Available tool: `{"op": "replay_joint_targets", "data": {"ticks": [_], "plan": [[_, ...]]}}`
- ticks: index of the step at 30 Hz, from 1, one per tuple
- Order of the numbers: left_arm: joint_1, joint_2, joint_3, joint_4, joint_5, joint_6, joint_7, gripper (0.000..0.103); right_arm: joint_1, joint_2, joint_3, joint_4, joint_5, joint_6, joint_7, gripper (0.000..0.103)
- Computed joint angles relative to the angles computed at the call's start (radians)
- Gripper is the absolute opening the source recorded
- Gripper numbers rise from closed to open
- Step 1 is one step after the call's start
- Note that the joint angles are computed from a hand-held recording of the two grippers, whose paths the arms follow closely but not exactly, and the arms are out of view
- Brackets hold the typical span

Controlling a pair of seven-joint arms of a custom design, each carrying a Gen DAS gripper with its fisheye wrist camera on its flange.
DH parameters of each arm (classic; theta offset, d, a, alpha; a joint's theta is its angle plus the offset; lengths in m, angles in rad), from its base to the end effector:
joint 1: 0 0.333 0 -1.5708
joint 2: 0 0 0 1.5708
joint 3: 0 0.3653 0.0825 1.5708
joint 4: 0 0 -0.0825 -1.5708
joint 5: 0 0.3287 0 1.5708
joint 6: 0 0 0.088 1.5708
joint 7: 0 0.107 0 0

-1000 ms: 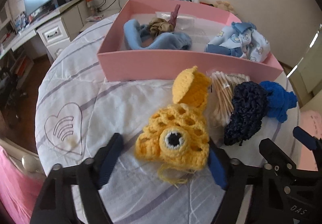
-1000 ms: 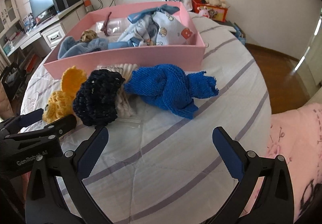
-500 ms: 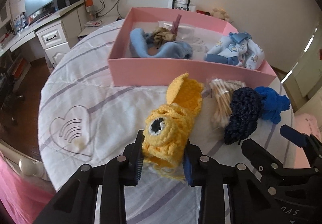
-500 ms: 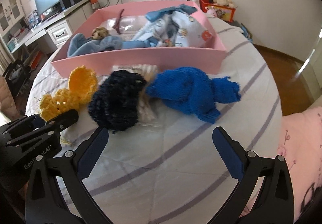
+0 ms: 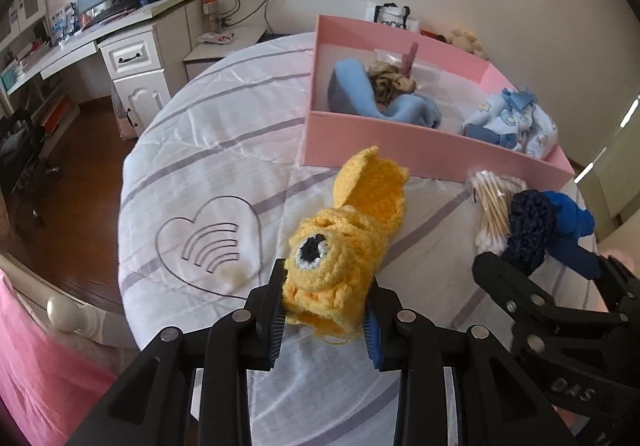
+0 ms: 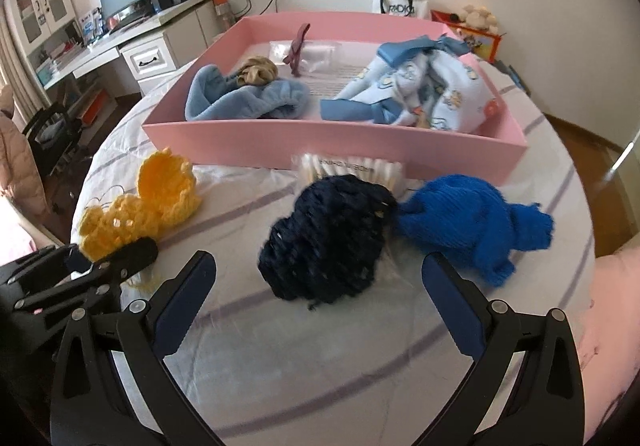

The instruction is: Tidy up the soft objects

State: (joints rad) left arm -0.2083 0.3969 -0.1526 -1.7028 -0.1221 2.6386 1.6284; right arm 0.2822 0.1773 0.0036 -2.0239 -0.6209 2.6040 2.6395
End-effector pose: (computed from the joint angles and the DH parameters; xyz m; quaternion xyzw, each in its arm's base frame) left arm 0.6362 -0.2179 0.4989 -0.5706 0.7736 -0.2560 0.1021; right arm 0.5535 0.1751 0.4838 -0.5666 0.7749 -0.2248 0.1673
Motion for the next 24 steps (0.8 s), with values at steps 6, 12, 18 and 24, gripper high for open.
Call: {"op": "replay_joint_targets", "data": {"ticks": [6, 12, 18, 24], "plan": [[0.011, 0.012, -0.002, 0.010, -0.014, -0.005, 0.008, 0.030, 0.011, 0.033, -0.004, 0.037, -0.001, -0.040, 0.002, 0.087], [-0.009, 0.013, 0.014, 0.002, 0.020, 0.014, -0.011, 0.030, 0.012, 0.028, -0.008, 0.026, -0.010, -0.046, 0.022, 0.072], [-0.012, 0.015, 0.016, 0.007, 0.028, 0.008, -0.022, 0.030, 0.010, 0.002, -0.007, 0.001, -0.042, -0.026, 0.051, 0.056], [-0.024, 0.011, 0.027, 0.003, 0.057, 0.012, -0.044, 0.030, -0.008, -0.007, 0.004, -0.016, -0.018, -0.013, 0.000, 0.063]]}}
